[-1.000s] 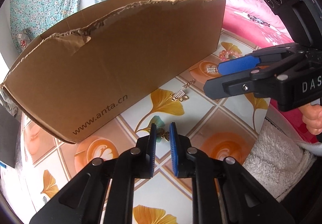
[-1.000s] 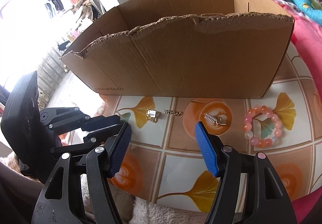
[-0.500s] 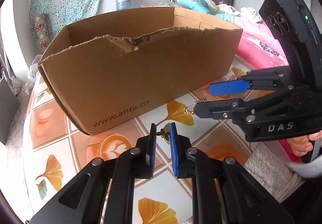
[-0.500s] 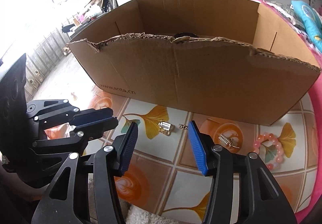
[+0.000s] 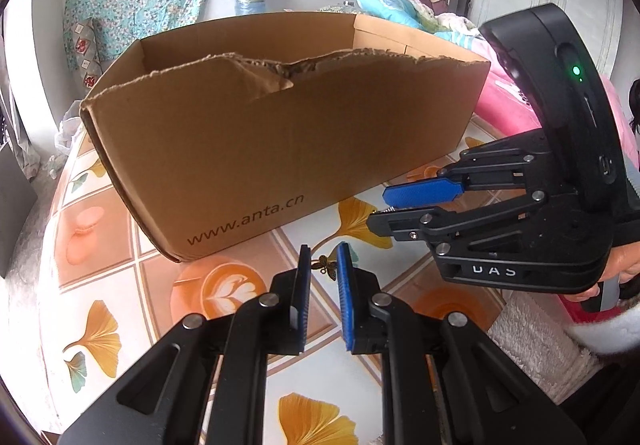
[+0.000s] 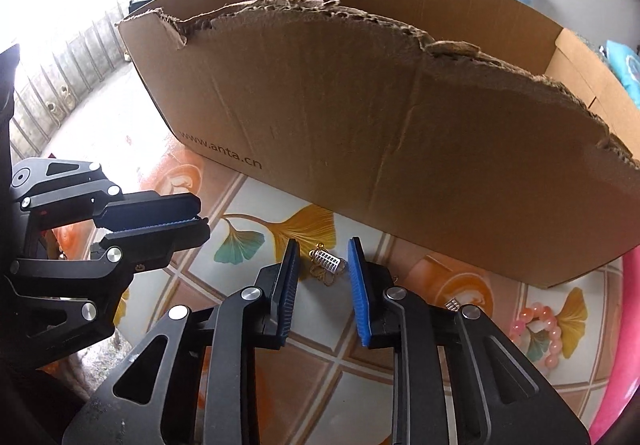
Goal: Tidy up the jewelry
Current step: 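Close the right tool on the gold spring charm while the left tool holds the pendant, then carry both held pieces over the box and open both tools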
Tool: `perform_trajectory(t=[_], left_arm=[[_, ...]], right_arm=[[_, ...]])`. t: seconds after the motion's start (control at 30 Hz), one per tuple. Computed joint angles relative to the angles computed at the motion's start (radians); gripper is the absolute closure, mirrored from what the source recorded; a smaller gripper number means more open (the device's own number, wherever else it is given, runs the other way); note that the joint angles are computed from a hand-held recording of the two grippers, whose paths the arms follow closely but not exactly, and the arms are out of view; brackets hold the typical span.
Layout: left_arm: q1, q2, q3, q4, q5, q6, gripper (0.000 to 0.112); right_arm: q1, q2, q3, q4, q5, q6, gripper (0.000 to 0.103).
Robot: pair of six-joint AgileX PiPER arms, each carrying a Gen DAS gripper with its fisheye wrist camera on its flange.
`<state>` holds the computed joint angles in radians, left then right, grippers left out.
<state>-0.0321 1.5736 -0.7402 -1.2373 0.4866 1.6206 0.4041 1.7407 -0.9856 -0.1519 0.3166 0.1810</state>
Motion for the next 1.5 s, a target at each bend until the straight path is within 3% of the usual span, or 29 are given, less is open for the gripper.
perform_trajectory(t=[0.07,0.13,0.3,0.63,0.83,1.07,1.27,1.5], left_arm=[[0.001,0.003,-0.004,0.002,0.002,-0.003,0.1],[0.003,0.004,-0.005,0.003,0.006,-0.003,0.1],[0.003,0.002,-0.004,0.001,0.008,-0.003,0.1],[0.011,-0.002,0.008,-0.03,0.011,0.035,0.1],[0.015,-0.006,0.016,-0.051,0.008,0.061,0.1],[0.025,-0.028,0.026,-0.069,0.022,0.081,0.1],[0.057,-0.094,0.042,-0.057,0.085,0.086,0.1],[0.125,-0.193,-0.002,-0.009,0.249,0.026,0.1]], right_arm=[[-0.002,0.007,-0.009,0.01,0.009,-0.019,0.08],[0.008,0.018,-0.022,-0.008,0.023,-0.003,0.088],[0.029,0.018,-0.025,-0.062,0.041,0.062,0.088],[0.135,0.008,-0.021,-0.375,0.08,0.397,0.088],[0.158,-0.019,-0.003,-0.419,0.084,0.467,0.088],[0.13,-0.138,0.049,-0.306,0.089,0.366,0.088],[0.106,-0.259,0.08,-0.18,0.094,0.266,0.088],[0.048,-0.403,0.072,0.032,0.112,0.059,0.088]])
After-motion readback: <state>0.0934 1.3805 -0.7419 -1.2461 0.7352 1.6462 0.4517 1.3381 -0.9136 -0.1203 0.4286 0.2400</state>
